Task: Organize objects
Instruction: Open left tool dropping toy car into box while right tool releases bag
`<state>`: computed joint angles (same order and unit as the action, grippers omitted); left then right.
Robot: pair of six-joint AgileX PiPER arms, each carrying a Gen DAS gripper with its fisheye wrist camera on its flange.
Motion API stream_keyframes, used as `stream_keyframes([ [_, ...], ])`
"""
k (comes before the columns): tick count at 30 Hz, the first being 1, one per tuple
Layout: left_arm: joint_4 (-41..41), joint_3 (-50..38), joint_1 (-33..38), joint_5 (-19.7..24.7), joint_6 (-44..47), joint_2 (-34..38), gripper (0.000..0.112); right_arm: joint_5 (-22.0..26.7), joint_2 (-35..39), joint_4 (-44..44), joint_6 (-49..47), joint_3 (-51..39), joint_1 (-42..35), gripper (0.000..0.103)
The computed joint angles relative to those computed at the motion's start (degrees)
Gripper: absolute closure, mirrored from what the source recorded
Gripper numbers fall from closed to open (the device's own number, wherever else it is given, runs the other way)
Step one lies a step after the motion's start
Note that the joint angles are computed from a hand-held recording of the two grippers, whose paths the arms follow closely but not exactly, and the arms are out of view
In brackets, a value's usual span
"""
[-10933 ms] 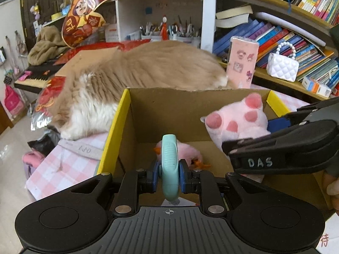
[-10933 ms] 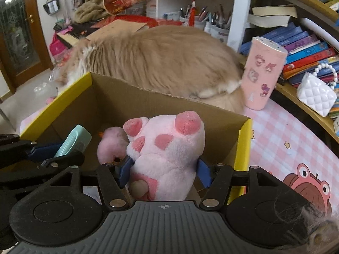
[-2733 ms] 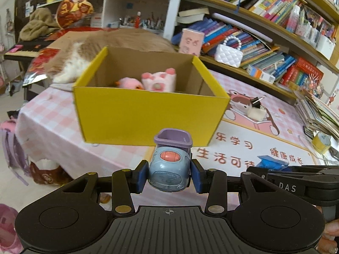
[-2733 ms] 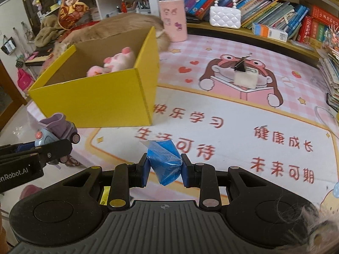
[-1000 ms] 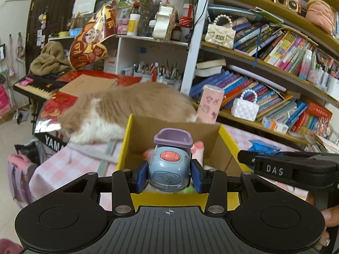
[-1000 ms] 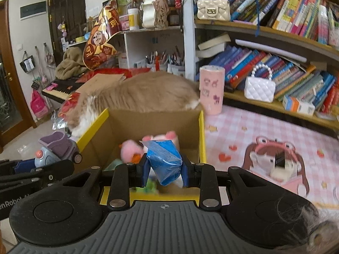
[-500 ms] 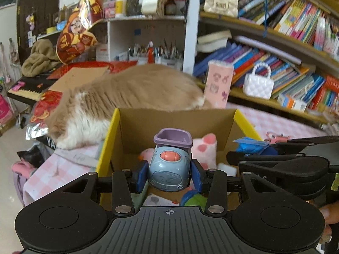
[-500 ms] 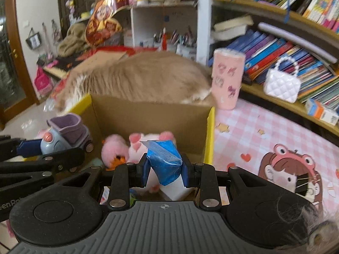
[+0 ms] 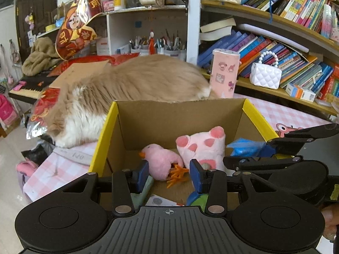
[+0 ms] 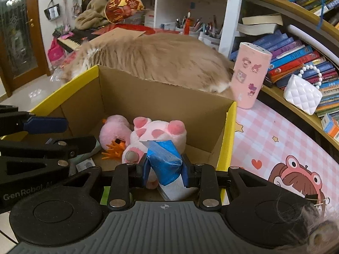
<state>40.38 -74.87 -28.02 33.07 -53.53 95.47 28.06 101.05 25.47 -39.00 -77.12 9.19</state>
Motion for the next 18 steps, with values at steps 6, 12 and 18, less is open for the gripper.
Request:
stream_keyframes([
  [6, 3.7, 1.36, -0.38, -0.47, -5.33, -1.99, 0.055, -1.57, -1.96, 1.42, -0.1, 1.09, -0.7, 0.061],
  [12, 8.31, 3.95, -1.63, -1.13, -10.54, -5.74, 0.049, -4.0, -5.55, 3.85, 0.12, 3.51, -1.56, 0.057],
  [18, 11.43, 7.17, -3.71, -0.42, -13.61, -9.46, 0.048, -5.28, -9.96, 3.69, 1.64, 7.58, -1.51, 0.057],
])
